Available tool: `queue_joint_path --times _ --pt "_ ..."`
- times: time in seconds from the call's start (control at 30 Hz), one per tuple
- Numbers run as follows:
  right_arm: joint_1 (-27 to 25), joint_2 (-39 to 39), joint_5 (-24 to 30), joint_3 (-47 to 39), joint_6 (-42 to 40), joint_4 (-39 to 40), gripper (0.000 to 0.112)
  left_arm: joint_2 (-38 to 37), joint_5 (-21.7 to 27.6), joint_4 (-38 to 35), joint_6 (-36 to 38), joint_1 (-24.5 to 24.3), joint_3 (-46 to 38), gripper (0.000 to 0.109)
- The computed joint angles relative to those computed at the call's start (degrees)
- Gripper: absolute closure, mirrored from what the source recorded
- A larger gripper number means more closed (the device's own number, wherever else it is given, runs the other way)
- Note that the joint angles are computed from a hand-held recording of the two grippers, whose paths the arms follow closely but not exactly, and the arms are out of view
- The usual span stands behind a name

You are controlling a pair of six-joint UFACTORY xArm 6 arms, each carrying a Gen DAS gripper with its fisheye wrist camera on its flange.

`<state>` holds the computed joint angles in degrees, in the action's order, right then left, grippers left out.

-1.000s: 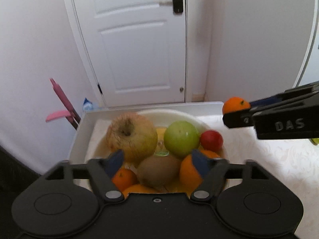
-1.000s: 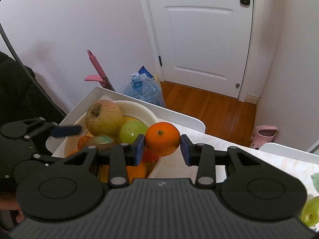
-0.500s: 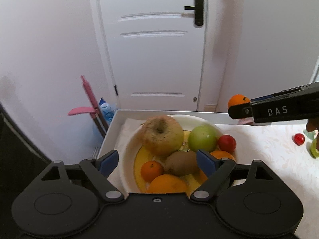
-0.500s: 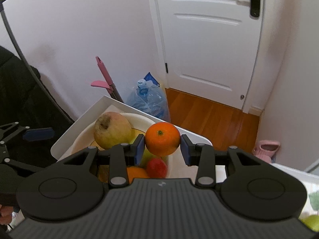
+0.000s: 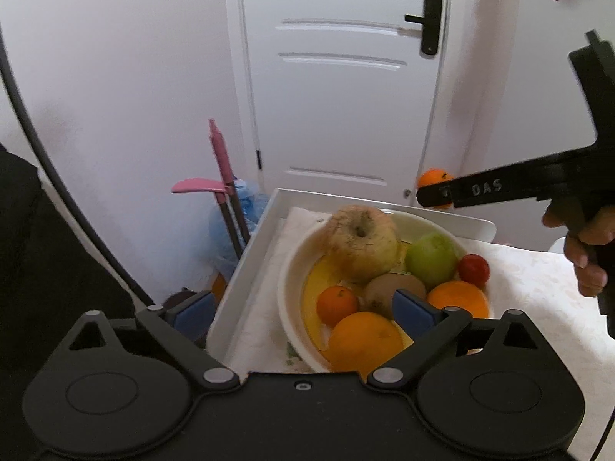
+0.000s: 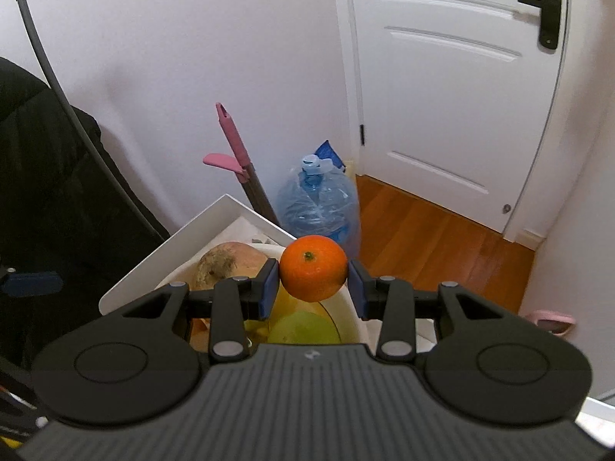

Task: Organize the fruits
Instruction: 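Carry the kiwi and tangerine to the duck bowl and release them, then withdraw both tools from the bowl toward the green apple and tomato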

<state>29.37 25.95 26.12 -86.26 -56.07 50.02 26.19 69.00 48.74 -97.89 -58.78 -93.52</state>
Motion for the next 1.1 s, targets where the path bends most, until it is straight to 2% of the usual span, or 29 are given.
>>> queue_joint_path --times 0.17,0.23,0.3,0.37,0.6,0.73,0.87,1.1 --pt "1.0 1.05 -1.09 0.21 -4.4 2.43 0.058 -1.81 0.27 -0.27 -2.04 -0.3 2.52 0.008" --pt "1.29 0.63 -1.63 1.03 -6.66 4.59 0.048 -2.37 0.12 -0.49 -2.51 -0.35 3.38 0.008" --pt "1.8 -0.71 -3.34 2.95 -9.39 7.4 0.025 -2.77 0.02 -0.7 -2.82 -0.46 4.05 0.008" --pt "2.36 -2.31 -5.48 5.09 -12.37 10.23 0.013 -3.22 -0.78 -0.8 -3.45 -0.44 4.81 0.008" --pt "2.86 -8.56 -7.56 12.04 -11.13 9.16 0.012 -3.92 -0.56 -0.41 -2.7 -1.05 4.81 0.008" --pt "3.0 -13.64 -9.38 16.86 -6.71 7.28 0.012 -3.55 2.1 0.57 -1.23 -2.25 2.72 0.008" --pt "2.47 -20.41 -10.28 23.12 2.91 1.29 0.012 -3.01 3.55 0.05 -0.4 -3.25 0.25 0.008" --pt "0.37 -33.52 -15.23 36.06 22.87 -13.11 0.012 -3.93 -1.17 4.65 0.11 -4.21 0.66 0.008"
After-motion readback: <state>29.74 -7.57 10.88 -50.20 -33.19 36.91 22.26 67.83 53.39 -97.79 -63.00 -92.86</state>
